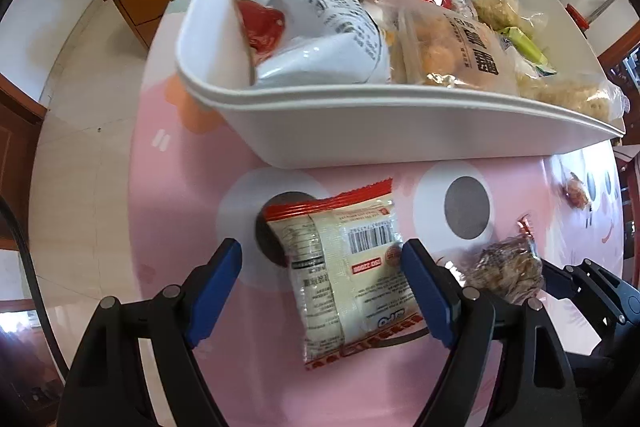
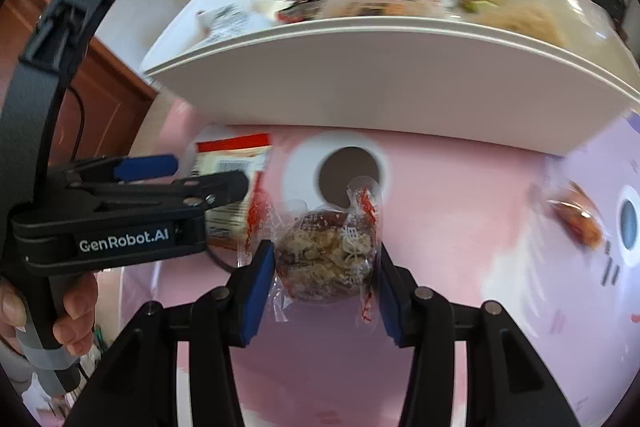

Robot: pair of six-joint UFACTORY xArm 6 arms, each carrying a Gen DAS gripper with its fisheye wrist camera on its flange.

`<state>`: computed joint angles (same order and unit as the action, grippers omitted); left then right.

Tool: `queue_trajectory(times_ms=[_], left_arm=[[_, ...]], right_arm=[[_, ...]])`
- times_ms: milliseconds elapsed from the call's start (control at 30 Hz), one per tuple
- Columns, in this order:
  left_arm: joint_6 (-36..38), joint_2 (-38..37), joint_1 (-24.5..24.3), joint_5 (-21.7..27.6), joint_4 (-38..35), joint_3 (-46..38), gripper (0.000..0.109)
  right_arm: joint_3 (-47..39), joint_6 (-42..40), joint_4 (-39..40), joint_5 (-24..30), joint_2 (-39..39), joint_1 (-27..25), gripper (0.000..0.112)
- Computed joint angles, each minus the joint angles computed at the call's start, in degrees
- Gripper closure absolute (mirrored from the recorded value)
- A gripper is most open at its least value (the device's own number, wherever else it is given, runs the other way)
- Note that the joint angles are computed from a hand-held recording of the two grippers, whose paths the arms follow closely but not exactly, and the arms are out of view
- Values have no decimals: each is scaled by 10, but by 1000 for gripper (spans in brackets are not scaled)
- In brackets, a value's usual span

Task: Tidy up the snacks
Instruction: 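Grasp the white biscuit pack with the left tool while the right tool grasps the nut pack, then carry the biscuit pack and nut pack over the tray with both tools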

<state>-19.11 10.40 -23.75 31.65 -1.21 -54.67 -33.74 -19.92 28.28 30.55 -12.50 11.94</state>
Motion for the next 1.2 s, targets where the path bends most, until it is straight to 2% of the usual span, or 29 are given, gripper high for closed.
queue_trajectory(times_ms=[267,300,333,367,433,667,900,1000,1200], left_arm=[[-55,14,-23,21,70,-13,29],[-58,12,-25,16,71,-10,35],[-62,8,-27,12,76,-6,49],[-63,3,-30,9,79,-3,56],[-63,-3,-35,8,85,1,63],[-58,-44,-42,-1,63,43,64],[-55,-126,-64,18,66,82,64],[-41,-156,-66,39,68,81,64],[-19,-170,-60,72,62,35,64]], right_arm=[[-2,1,-16,7,-1,-29,65],[-1,5,-21,7,-4,-28,65],[0,8,-26,7,-6,-27,65],[-1,16,-29,1,-2,-19,64],[14,18,-23,-24,4,-5,65],[11,30,-31,-26,11,-4,66],[25,30,-32,-12,-32,-10,66],[27,28,-30,4,-61,-16,66],[15,21,-24,23,-112,-29,66]])
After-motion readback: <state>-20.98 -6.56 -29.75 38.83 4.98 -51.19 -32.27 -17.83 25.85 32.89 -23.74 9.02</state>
